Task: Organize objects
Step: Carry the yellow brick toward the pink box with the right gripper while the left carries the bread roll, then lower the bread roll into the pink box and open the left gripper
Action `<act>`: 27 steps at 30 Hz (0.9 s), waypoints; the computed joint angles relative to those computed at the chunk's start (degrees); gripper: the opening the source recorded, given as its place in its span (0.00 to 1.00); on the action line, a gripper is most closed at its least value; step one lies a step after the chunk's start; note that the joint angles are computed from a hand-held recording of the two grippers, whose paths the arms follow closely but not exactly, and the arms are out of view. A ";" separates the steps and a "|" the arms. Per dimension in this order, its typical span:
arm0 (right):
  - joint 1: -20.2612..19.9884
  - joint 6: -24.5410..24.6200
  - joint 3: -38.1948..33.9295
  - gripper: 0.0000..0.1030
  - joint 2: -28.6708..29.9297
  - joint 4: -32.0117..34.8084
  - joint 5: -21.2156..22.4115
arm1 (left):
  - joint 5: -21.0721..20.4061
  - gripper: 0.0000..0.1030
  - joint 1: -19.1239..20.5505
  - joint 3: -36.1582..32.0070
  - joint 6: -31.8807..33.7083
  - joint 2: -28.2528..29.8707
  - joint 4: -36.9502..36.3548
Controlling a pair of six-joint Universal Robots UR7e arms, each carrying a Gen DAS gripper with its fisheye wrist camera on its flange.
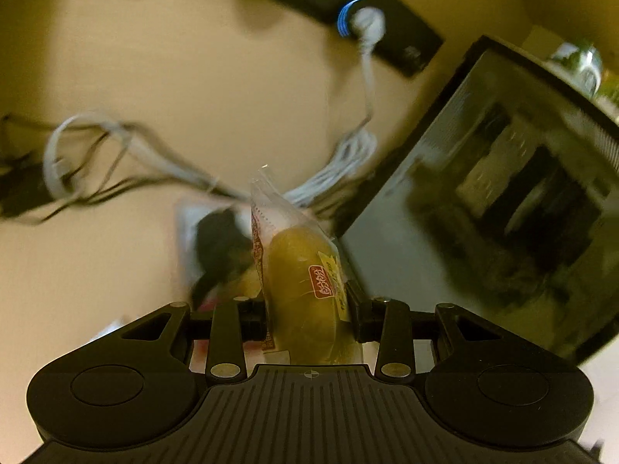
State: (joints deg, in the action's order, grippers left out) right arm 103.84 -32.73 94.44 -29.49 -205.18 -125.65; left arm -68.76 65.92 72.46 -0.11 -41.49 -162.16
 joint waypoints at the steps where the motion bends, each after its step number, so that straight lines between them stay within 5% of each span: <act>1: -0.12 0.22 0.01 0.62 -0.09 0.06 -0.07 | -0.72 0.38 0.04 -2.39 0.24 1.59 0.47; 9: -0.51 -0.44 -0.78 0.62 -0.06 1.17 -1.40 | -2.54 0.38 1.91 -29.35 -5.02 18.89 10.43; 13: -0.94 -0.09 -0.90 0.62 -0.41 2.77 -2.34 | 0.65 0.39 2.62 -39.40 -6.97 26.34 15.98; 16: -1.32 0.17 -1.39 0.62 -0.38 3.62 -3.70 | 6.98 0.38 2.43 -44.74 -7.00 30.41 21.72; 21: -1.67 1.36 -1.73 0.62 -0.63 5.26 -4.89 | 13.64 0.49 1.03 -45.31 8.22 32.21 22.93; 24: -1.64 1.61 -2.19 0.62 -0.30 6.14 -5.02 | 13.10 0.48 1.11 -41.17 8.41 29.54 21.37; 27: -1.34 0.38 -2.57 0.62 0.15 5.75 -4.69 | 9.62 0.45 1.70 -32.38 6.47 24.73 10.27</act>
